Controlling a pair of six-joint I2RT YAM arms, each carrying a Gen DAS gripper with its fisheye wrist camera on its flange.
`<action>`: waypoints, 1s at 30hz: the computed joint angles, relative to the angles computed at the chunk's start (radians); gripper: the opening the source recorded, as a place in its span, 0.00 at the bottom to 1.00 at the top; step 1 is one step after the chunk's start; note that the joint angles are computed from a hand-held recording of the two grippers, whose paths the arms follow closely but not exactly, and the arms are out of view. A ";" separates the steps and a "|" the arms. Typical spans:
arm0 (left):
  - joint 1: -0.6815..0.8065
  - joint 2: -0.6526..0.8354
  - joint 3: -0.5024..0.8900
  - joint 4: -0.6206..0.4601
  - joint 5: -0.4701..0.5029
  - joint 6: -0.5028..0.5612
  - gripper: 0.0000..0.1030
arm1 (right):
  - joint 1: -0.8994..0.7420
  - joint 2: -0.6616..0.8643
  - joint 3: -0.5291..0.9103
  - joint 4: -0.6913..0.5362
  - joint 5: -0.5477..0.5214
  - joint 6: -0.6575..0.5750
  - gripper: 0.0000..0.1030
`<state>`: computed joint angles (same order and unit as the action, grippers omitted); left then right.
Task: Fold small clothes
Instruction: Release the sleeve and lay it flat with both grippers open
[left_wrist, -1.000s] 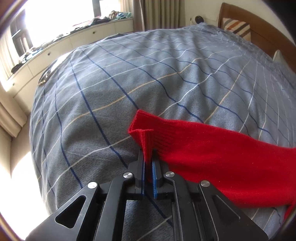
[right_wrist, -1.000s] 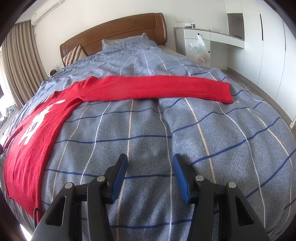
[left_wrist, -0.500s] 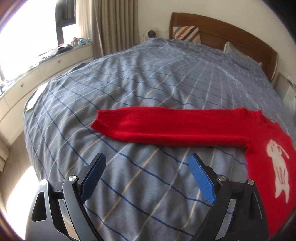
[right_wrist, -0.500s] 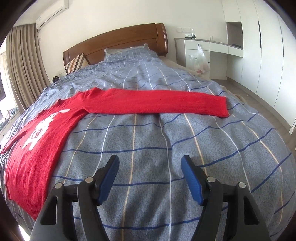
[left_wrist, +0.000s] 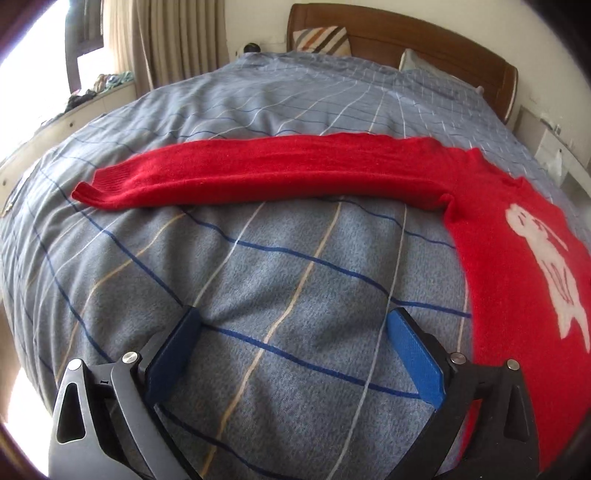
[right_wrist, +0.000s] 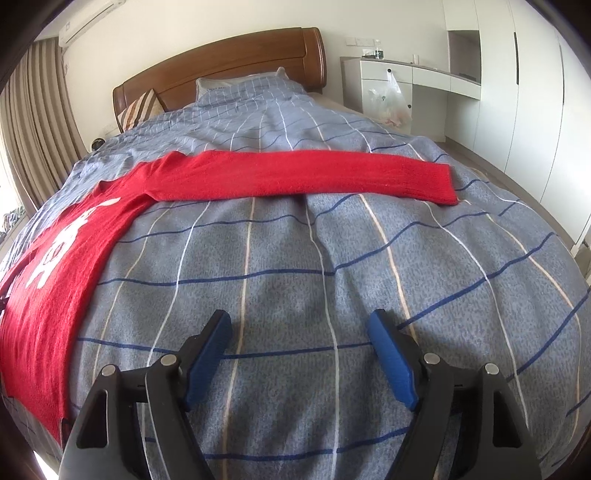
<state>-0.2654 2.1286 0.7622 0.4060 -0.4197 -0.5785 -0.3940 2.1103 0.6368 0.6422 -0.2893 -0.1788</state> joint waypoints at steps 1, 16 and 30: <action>-0.007 0.005 -0.007 0.015 -0.013 0.010 0.99 | 0.008 0.005 -0.001 0.007 0.012 -0.006 0.79; -0.001 0.022 -0.027 0.069 -0.001 0.021 1.00 | 0.033 0.053 -0.007 0.076 0.031 -0.022 0.92; -0.033 0.041 -0.026 0.081 -0.059 0.024 1.00 | 0.046 0.076 -0.017 0.127 0.050 -0.023 0.94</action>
